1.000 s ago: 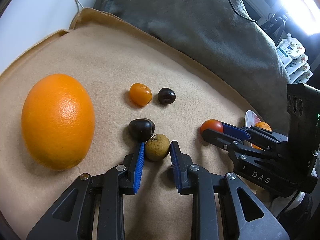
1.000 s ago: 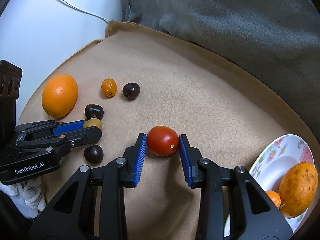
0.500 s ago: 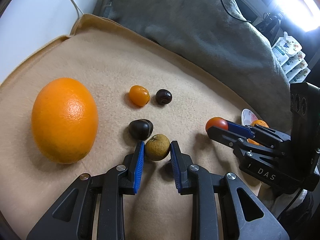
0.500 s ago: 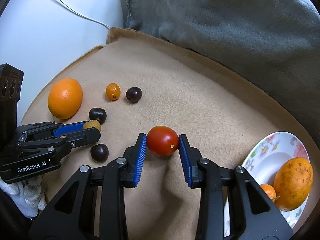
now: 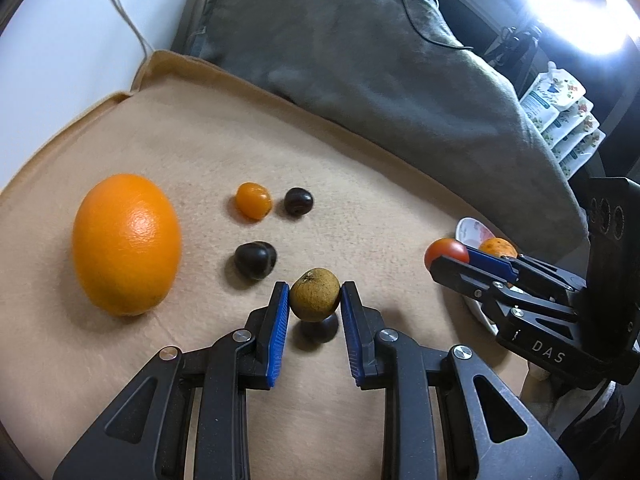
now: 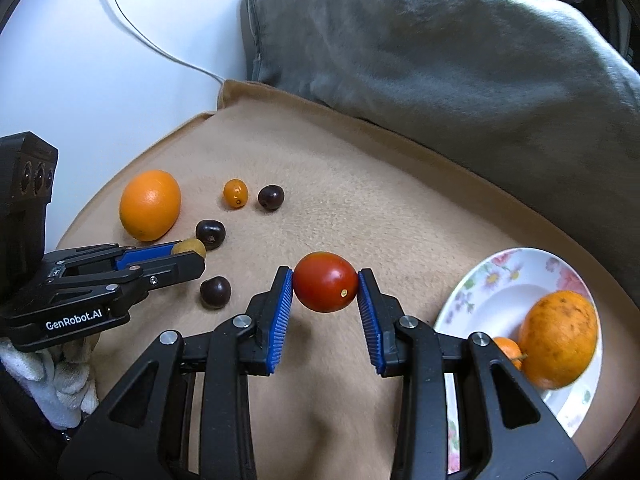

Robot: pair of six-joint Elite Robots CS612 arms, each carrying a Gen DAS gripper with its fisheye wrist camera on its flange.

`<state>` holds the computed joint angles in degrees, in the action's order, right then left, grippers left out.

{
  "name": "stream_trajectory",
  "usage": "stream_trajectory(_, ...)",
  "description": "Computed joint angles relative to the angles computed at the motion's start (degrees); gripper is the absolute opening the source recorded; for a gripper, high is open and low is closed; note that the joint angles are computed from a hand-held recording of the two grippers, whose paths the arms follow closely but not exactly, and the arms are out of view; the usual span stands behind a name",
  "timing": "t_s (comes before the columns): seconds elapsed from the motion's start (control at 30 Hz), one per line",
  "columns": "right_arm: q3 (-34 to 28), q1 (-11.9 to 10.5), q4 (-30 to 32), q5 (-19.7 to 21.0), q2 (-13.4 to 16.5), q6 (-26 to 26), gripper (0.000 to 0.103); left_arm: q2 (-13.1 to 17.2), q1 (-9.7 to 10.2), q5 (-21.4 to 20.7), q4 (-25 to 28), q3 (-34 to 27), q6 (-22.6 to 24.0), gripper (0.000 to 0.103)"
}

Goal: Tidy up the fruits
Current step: 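Grasp the brown kiwi with the left tool while the right tool holds the tomato, then carry the kiwi with the left tool to the plate while the right tool carries the tomato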

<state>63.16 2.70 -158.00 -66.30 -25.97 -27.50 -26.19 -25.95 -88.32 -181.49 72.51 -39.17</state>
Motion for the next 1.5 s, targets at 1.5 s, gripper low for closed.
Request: stream_trajectory(1.5, 12.93, -8.91, -14.98, 0.12, -5.0, 14.75, 0.035, 5.4, -5.0, 1.44, 9.35, -17.11, 24.92, 0.024)
